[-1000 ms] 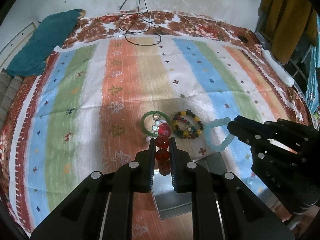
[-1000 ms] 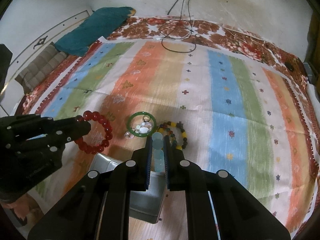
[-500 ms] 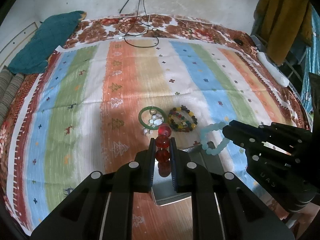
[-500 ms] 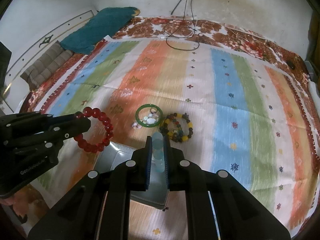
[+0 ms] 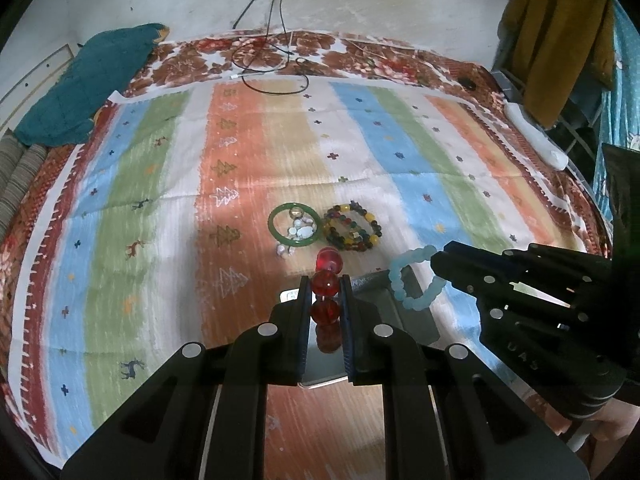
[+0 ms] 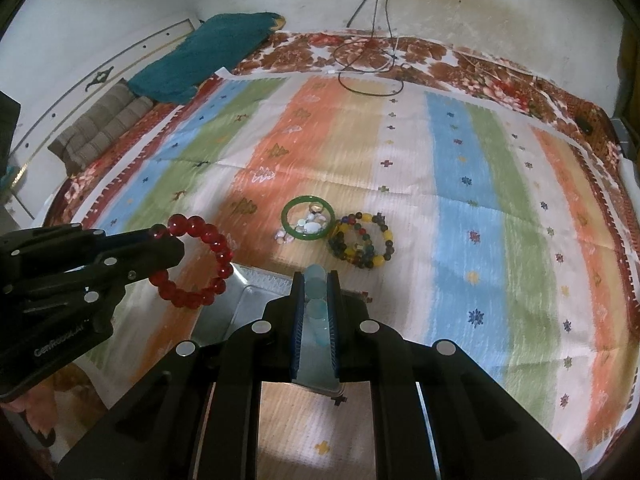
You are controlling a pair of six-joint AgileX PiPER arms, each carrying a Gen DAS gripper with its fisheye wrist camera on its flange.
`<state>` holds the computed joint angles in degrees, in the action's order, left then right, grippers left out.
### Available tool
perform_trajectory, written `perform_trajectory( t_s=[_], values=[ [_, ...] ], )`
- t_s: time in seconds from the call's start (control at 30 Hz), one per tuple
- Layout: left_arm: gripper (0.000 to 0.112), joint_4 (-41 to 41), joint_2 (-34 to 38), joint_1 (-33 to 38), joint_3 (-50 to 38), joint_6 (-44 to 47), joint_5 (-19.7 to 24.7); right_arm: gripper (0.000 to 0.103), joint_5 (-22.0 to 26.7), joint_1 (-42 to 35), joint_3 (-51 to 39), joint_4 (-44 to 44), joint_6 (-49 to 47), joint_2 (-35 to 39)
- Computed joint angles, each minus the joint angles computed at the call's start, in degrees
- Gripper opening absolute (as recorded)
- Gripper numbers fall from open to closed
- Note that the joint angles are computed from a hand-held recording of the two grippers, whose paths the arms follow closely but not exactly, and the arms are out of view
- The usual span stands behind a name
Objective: Organize jewelry
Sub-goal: 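Open both tools to drop the bracelets into the tin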
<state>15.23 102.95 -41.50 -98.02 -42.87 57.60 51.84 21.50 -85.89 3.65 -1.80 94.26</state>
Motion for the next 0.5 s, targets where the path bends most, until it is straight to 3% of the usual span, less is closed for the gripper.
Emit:
perform_trajectory(
  t_s=[0.1,0.2,0.37,0.5],
  values=[
    [0.015,-1.1,0.5,0.5,-0.7,0.2,0.8,0.015,0.4,-0.3,-0.2,-0.2,1.4,0.5],
    [0.022,-0.9,0.2,0.8,-0.2,-0.5,0.8,0.034,0.5,-0.3,-0.5,-2.8,3.6,0.9],
    [0.032,-0.4,0.5,1.3,-0.3,-1.5,1.3,0.034,2.2,-1.1,-2.0,-3.4,4.6,2.3],
    [0.042,-0.4,1.2,2.3,-0.9,-2.1,1.9,0.041,3.1,-1.8,-3.2,-3.7,5.1,3.5]
  ],
)
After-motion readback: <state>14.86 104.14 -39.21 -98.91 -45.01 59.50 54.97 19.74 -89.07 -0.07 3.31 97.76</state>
